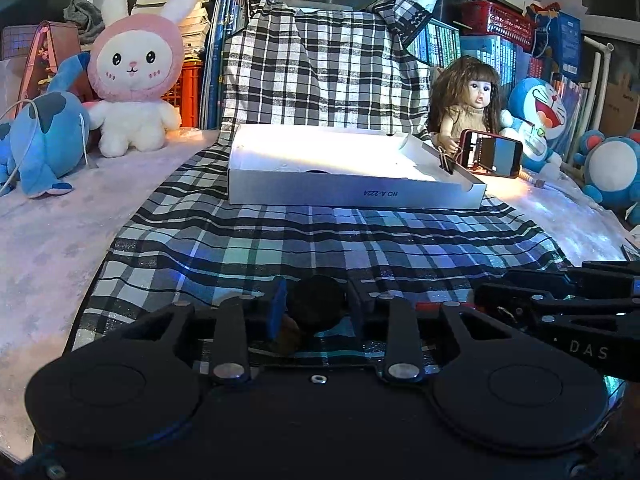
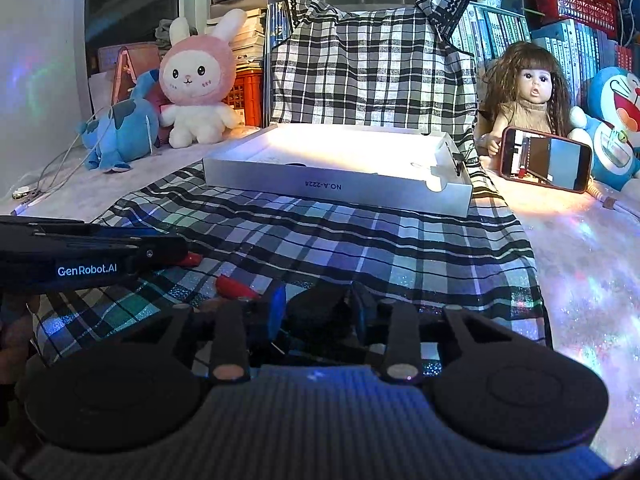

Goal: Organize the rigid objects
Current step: 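Grasp a black round puff with the left tool while the right tool grasps another black puff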

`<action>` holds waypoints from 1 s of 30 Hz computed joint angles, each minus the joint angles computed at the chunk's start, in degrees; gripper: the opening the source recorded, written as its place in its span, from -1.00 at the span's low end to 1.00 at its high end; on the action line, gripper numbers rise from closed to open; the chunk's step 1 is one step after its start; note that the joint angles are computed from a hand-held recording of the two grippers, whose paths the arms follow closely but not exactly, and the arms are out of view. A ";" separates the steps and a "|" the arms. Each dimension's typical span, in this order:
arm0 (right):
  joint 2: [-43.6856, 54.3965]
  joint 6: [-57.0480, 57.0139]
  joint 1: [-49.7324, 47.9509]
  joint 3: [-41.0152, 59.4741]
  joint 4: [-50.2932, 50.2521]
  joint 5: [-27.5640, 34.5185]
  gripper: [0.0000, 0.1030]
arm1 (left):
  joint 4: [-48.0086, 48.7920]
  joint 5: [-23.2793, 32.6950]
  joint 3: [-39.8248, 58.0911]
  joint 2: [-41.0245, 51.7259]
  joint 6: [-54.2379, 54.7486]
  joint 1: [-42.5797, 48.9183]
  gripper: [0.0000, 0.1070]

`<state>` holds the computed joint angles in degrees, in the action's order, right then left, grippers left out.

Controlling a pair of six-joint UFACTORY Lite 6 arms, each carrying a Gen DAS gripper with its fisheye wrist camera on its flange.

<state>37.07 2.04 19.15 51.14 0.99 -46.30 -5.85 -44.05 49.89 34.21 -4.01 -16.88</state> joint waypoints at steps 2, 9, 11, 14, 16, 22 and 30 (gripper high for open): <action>-0.40 -0.13 0.01 -0.32 0.41 -0.25 -0.28 | -0.22 -0.15 -0.20 -0.34 0.30 -0.17 -0.42; -0.76 0.93 -0.74 0.35 -0.15 0.45 -0.28 | 0.21 0.68 -0.18 -1.65 -0.93 0.38 -0.42; -0.80 1.30 -0.83 0.44 -0.38 0.40 -0.29 | 0.61 1.30 0.24 -1.70 -1.77 0.66 -0.42; -1.02 1.68 -0.95 0.56 -0.57 0.42 -0.29 | 1.09 2.04 0.91 -1.72 -2.70 0.80 -0.42; -1.20 1.98 -1.14 0.65 -0.78 0.48 -0.29 | 1.34 2.47 1.42 -1.68 -3.03 0.87 -0.42; -1.41 3.01 -2.00 1.64 -1.30 1.16 -0.29 | 3.09 3.97 3.13 -1.63 -4.67 1.49 -0.42; -1.63 4.08 -2.86 3.00 -1.34 1.89 -0.29 | 6.47 5.91 6.02 -0.94 -7.67 2.31 -0.42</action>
<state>35.44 6.13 16.30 54.15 -0.35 -44.40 0.62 -38.14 55.91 33.27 -11.68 -14.57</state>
